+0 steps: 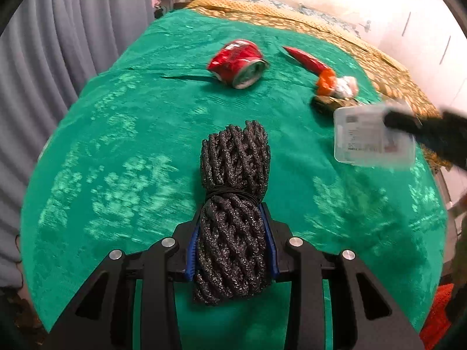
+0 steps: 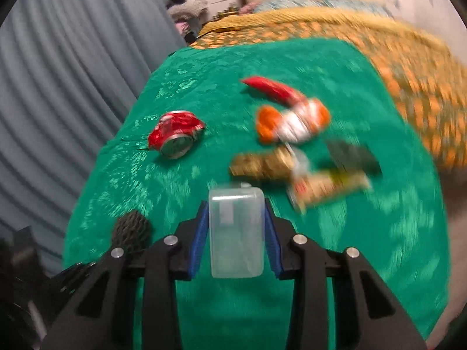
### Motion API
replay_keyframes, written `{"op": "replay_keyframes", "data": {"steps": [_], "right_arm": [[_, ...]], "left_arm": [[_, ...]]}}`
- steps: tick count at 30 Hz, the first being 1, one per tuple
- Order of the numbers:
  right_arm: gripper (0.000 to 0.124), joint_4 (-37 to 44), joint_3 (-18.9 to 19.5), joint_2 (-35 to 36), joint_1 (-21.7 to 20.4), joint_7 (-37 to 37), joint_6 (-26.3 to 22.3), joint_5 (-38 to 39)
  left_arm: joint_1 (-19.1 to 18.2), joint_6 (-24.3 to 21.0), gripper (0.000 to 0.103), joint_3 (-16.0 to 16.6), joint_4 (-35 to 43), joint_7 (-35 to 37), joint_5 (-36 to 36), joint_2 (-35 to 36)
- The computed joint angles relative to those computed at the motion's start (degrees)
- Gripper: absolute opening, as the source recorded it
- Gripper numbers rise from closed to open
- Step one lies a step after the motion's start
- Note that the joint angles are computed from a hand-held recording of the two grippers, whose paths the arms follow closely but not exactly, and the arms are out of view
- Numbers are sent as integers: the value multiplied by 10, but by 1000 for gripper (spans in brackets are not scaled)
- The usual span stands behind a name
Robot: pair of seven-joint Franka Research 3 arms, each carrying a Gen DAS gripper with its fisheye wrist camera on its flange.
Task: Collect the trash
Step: 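Grasp the black mesh scrubbers with the left tool while the right tool grasps the clear plastic box, then carry the scrubbers and clear box over the blue wastebasket with both tools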
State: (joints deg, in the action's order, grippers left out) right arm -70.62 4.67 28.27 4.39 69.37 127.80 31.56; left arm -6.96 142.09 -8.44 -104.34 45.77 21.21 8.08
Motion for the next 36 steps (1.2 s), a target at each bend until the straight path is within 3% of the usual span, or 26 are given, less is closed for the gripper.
{"op": "replay_keyframes", "data": {"steps": [6, 9, 11, 12, 14, 16, 17, 21, 25, 31, 33, 36], "right_arm": [[35, -106, -5, -58, -64, 6, -65, 110], [47, -122, -20, -64, -74, 14, -83, 117], [63, -128, -28, -68, -76, 0, -78, 104], [66, -132, -33, -72, -74, -9, -69, 90], [73, -132, -40, -75, -71, -21, -56, 66], [79, -128, -45, -77, -65, -35, -40, 36], [84, -128, -45, -77, -65, -44, -35, 29], [85, -85, -41, -54, -52, -60, -36, -10], [86, -27, -38, -17, -21, -45, -60, -70], [86, -6, -48, 8, 17, -21, -32, -155], [80, -13, -48, 3, 17, -22, -31, -164], [61, -20, -44, -4, 15, -36, -33, -169]], "left_arm": [[-7, 10, 35, -12, 2, 26, -30, 4], [-15, 3, 37, -13, 7, 30, -27, 8], [-18, 0, 38, -13, 10, 28, -23, 10], [-20, -2, 39, -13, 12, 26, -21, 11], [-21, -4, 46, -13, 15, 29, -23, 12], [-21, -2, 67, -14, 16, 37, -31, 13], [-23, -6, 71, -13, 20, 33, -24, 14], [-30, -22, 79, -8, 35, 25, 12, 19], [-30, -32, 80, -6, 46, 21, 23, 26], [-25, -36, 76, -4, 50, 23, 17, 32], [-23, -33, 69, -5, 50, 27, 12, 33], [-24, -36, 56, -5, 56, 31, 14, 38]]}}
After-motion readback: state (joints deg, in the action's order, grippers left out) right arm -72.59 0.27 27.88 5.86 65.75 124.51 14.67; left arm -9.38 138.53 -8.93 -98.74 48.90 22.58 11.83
